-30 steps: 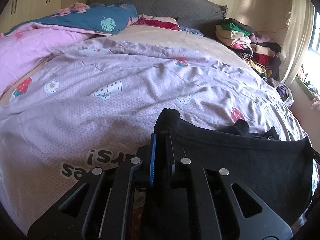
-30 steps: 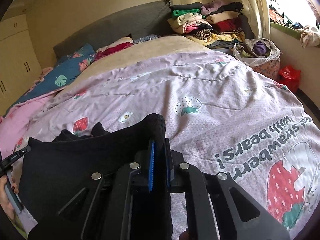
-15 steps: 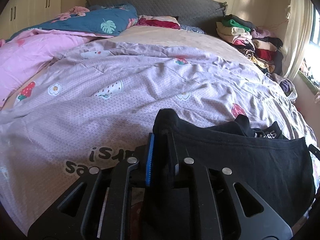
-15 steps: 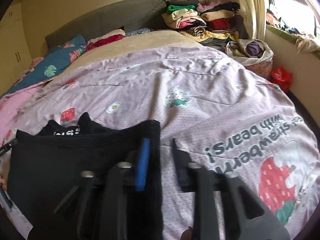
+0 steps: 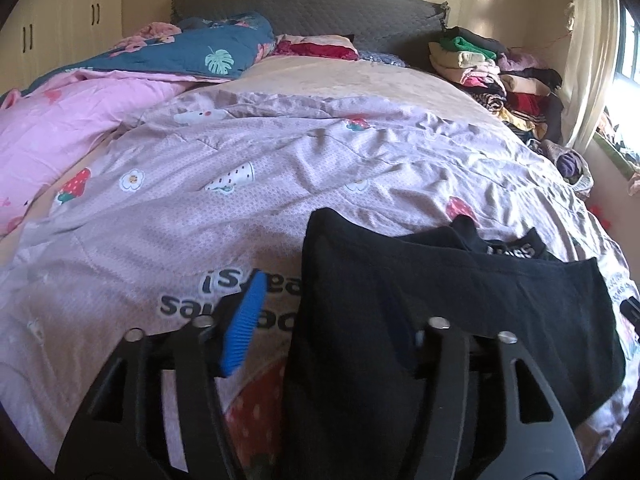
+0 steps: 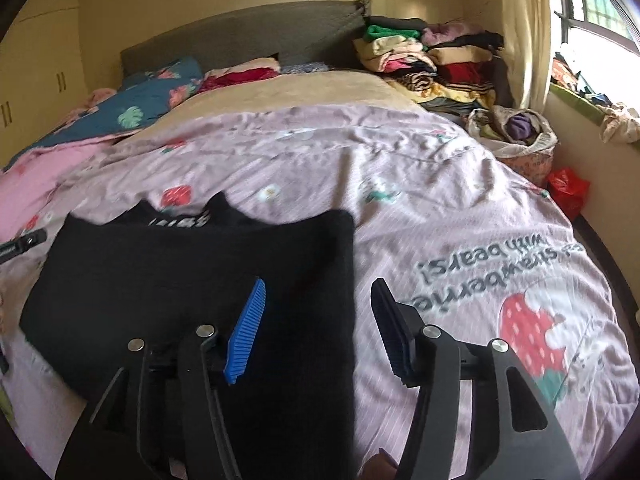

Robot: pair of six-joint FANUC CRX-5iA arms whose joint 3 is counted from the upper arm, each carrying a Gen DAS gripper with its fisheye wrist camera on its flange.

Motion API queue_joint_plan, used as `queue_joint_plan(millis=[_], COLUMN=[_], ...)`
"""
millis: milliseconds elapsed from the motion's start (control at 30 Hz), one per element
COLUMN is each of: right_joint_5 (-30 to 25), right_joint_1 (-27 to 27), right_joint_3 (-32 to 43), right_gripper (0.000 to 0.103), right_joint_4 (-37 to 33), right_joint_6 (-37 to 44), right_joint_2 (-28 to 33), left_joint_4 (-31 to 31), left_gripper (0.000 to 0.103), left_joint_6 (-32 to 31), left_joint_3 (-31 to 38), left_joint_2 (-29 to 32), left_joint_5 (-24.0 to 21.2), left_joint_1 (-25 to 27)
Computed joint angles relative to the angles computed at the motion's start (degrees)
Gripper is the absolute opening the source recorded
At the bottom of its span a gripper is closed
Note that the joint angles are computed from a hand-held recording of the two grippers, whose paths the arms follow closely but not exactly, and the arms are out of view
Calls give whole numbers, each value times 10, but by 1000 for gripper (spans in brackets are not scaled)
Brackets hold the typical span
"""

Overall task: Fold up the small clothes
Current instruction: 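Move both open grippers to the edge of the folded black shirt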

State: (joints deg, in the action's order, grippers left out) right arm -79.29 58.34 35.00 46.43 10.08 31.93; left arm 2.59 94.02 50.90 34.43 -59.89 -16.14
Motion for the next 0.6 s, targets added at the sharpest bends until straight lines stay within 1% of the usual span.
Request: queue_joint_plan(millis=[100, 267, 600], right_joint_5=[3, 6, 3], right_joint_1=[11, 25, 41], right_joint_3=[5, 8, -3], right_gripper=[56, 56, 56], right_joint_4=[-10, -15, -32], right_joint_6=[7, 3, -11], right_joint_2=[0, 2, -4], left_joint_4=[8, 20, 37], left_gripper=[66, 74, 76], left_joint_6=[-9, -33, -57], left_joint_3=[-28, -74, -133], left_joint_2=[-19, -50, -78], left_joint_5=[4, 8, 4], left_joint_1=[-2, -7, -15])
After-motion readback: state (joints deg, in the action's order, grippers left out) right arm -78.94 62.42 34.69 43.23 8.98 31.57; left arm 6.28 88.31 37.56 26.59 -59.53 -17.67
